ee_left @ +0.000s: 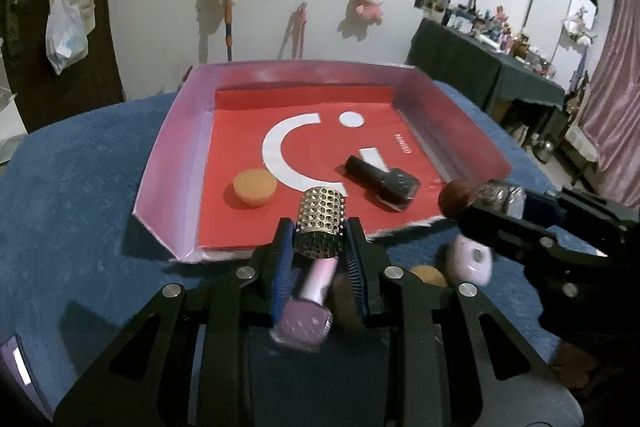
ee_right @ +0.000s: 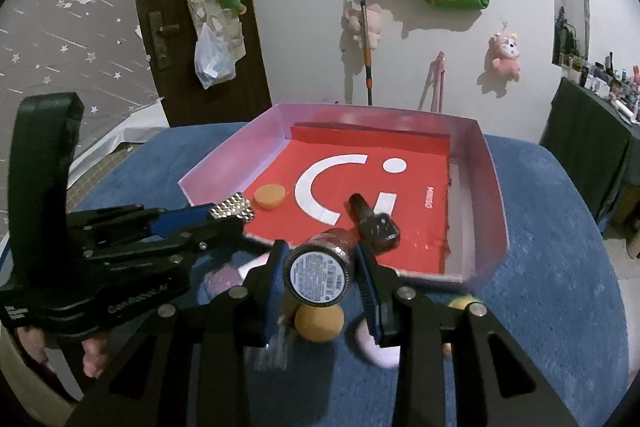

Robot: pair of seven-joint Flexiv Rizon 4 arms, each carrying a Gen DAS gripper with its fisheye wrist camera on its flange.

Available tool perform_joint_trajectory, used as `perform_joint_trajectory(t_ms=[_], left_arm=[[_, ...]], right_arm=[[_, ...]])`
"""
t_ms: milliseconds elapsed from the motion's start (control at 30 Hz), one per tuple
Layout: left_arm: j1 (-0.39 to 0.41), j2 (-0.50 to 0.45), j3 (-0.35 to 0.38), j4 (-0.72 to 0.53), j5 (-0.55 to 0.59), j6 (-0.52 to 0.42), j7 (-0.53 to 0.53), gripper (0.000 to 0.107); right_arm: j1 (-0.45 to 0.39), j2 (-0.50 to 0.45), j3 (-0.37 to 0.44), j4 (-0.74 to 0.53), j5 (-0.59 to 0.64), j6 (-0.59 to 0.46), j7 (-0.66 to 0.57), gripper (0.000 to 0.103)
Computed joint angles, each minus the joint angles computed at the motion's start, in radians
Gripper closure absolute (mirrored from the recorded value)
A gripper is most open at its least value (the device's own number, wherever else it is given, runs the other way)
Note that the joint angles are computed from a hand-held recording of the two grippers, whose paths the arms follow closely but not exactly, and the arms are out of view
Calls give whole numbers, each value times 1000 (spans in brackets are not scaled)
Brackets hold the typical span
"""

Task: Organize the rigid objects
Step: 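Carry the roller and glitter jar into the red box with both tools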

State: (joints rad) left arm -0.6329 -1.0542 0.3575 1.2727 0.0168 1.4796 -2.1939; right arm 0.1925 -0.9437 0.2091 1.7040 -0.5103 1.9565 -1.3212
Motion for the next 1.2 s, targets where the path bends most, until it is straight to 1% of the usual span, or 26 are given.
perform_joint_trajectory(t_ms=[100, 200, 300, 367, 500, 567, 667, 767, 800, 867, 933, 1000, 1067, 1167, 1200], left_arm=[[33, -26, -27, -56, -6, -56, 24, 82], [68, -41, -65, -92, -4, -82, 38, 82], [105, -53, -110, -122, -4, -114, 61, 82], [126, -59, -138, -134, -4, -128, 79, 82], [152, -69, -177, -150, -4, -163, 110, 82], [162, -79, -187, -168, -10, -195, 119, 82], [168, -90, -183, -189, -8, -225, 108, 82], [177, -95, -182, -199, -3, -238, 93, 82], [180, -95, -182, -200, -1, -240, 87, 82], [184, -97, -180, -205, 3, -246, 74, 82], [188, -104, -179, -216, 5, -254, 63, 82], [184, -109, -165, -228, 12, -280, 42, 83], [172, -108, -144, -226, 35, -285, 17, 83], [175, -95, -152, -206, 53, -276, 0, 83], [176, -92, -155, -200, 57, -273, -4, 83]], right_arm=[[-23, -33, 38, -68, -37, -58, 7, 67], [-33, -65, 67, -129, -50, -108, 2, 67], [-51, -108, 119, -204, -61, -182, -18, 67], [-64, -132, 158, -242, -56, -232, -45, 67], [-102, -191, 266, -325, -42, -373, -114, 67], [-102, -205, 281, -350, -22, -417, -137, 67], [-95, -221, 287, -388, 12, -484, -166, 67], [-89, -228, 284, -416, 51, -532, -188, 67], [-77, -225, 263, -421, 64, -534, -182, 67], [-33, -215, 184, -429, 89, -522, -148, 67], [-6, -219, 138, -455, 120, -546, -126, 68], [-11, -230, 143, -477, 154, -553, -137, 68], [3, -221, 118, -477, 182, -557, -134, 68], [32, -203, 70, -452, 213, -540, -146, 68], [35, -201, 66, -452, 225, -543, -153, 68]])
